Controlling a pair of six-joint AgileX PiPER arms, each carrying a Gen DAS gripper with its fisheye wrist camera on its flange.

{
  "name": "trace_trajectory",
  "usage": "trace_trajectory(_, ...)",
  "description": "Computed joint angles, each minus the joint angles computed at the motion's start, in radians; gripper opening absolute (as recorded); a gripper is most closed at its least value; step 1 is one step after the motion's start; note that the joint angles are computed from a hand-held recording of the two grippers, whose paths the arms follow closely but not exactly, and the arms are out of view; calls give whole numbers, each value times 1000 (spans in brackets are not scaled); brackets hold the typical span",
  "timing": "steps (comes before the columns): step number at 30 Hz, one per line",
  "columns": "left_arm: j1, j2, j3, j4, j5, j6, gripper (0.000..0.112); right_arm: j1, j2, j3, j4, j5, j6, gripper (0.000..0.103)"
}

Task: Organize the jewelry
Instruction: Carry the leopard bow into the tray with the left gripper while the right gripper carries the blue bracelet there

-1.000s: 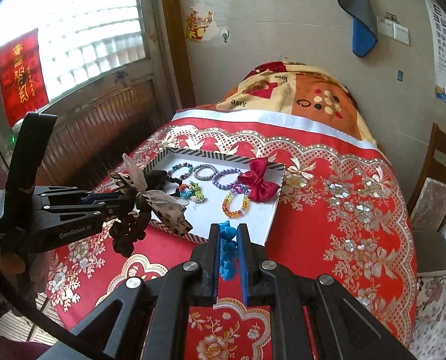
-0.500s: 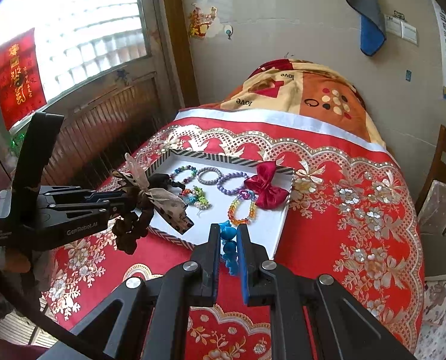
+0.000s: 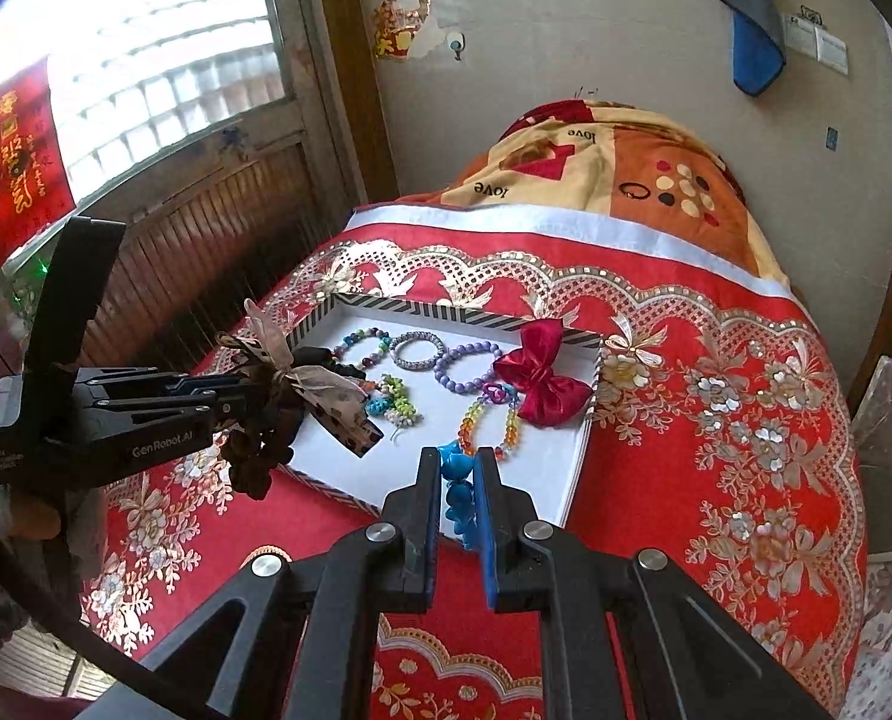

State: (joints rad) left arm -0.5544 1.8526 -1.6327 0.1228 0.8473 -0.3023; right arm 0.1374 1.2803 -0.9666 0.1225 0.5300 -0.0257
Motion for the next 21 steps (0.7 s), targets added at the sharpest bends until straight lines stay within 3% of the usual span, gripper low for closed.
trace_trajectory(21,49,191,-225,-53,77,56,13,0,229,-120,119,-38,-85,10)
